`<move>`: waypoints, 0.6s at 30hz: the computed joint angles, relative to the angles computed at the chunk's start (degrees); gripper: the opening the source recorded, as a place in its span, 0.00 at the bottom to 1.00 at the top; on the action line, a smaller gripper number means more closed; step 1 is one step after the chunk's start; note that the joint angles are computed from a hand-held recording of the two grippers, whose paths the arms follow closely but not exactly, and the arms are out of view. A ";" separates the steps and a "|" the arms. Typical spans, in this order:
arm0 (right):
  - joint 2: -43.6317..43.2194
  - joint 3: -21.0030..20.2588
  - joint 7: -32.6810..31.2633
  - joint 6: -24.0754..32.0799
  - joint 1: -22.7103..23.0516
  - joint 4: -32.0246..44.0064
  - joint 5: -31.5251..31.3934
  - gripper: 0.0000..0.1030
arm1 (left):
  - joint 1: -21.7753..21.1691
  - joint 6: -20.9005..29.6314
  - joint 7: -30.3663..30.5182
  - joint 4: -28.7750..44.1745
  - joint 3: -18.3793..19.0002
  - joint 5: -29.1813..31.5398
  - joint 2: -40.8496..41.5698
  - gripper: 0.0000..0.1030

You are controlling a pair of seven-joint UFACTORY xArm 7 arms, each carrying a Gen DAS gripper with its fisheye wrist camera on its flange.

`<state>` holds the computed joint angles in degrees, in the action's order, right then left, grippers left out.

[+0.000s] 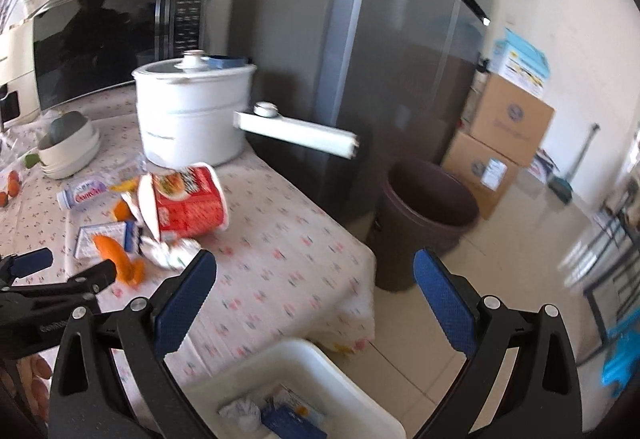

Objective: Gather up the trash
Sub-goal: 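Move both tools back toward the plastic bottle and noodle cup, then grasp the clear plastic bottle with the left tool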

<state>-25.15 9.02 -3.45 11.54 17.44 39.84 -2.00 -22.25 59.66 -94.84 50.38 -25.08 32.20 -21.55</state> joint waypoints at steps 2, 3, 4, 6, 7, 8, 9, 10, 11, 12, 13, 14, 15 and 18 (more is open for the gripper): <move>1.31 -0.61 -0.76 -0.14 1.36 1.01 0.84 0.93 | 0.30 0.58 3.14 -0.66 1.41 -0.03 -0.76 0.91; 2.00 -0.80 -1.04 -0.41 1.83 1.40 1.24 0.93 | 0.67 0.92 4.89 -1.20 2.19 -0.01 -1.28 0.91; 2.90 -1.28 -1.55 -1.11 2.52 1.56 1.88 0.93 | 1.07 1.16 6.79 -1.56 3.00 -0.28 -1.57 0.91; 4.09 -1.63 -2.07 -1.68 2.86 1.52 2.48 0.93 | 2.04 1.62 12.06 -1.88 4.89 -0.83 -1.61 0.91; 5.37 -1.81 -2.28 -0.93 2.99 2.14 2.85 0.93 | 2.68 2.20 14.52 -1.76 5.53 -0.87 -1.40 0.91; 6.33 -2.12 -2.65 0.09 3.20 2.83 3.36 0.93 | 3.35 2.64 16.94 -1.54 6.23 -0.98 -1.05 0.91; 7.58 -2.65 -3.27 1.53 3.59 3.92 4.22 0.93 | 4.13 2.93 19.74 -1.27 7.28 -1.19 -0.56 0.91; 8.10 -2.65 -3.52 1.83 3.55 4.22 4.70 0.93 | 4.89 2.88 21.59 -1.12 8.00 -1.33 -0.26 0.91; 8.71 -2.59 -3.75 1.97 3.41 4.64 5.04 0.93 | 5.66 2.62 23.11 -1.02 8.67 -1.47 0.02 0.91; 9.26 -2.56 -4.10 2.12 3.32 5.03 5.30 0.93 | 6.61 2.18 24.50 -0.95 9.46 -1.44 0.36 0.91; 9.79 -2.73 -4.77 2.44 3.45 5.47 5.81 0.93 | 7.59 1.68 25.55 -0.94 10.17 -1.37 0.68 0.91; 10.12 -2.76 -5.22 2.72 3.43 5.72 6.20 0.93 | 8.52 1.25 26.48 -0.88 10.83 -1.46 0.99 0.91; 10.70 -2.62 -5.42 3.20 3.18 6.15 6.27 0.93 | 9.33 0.82 27.05 -0.77 11.26 -1.53 1.36 0.91; 12.00 -2.13 -5.75 4.27 2.38 7.05 6.09 0.93 | 11.78 -0.31 28.29 0.06 12.35 -0.91 3.02 0.91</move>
<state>-13.15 6.89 -9.20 15.81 19.82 46.88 4.08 -10.47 59.35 -66.56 50.44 -12.73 31.29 -18.53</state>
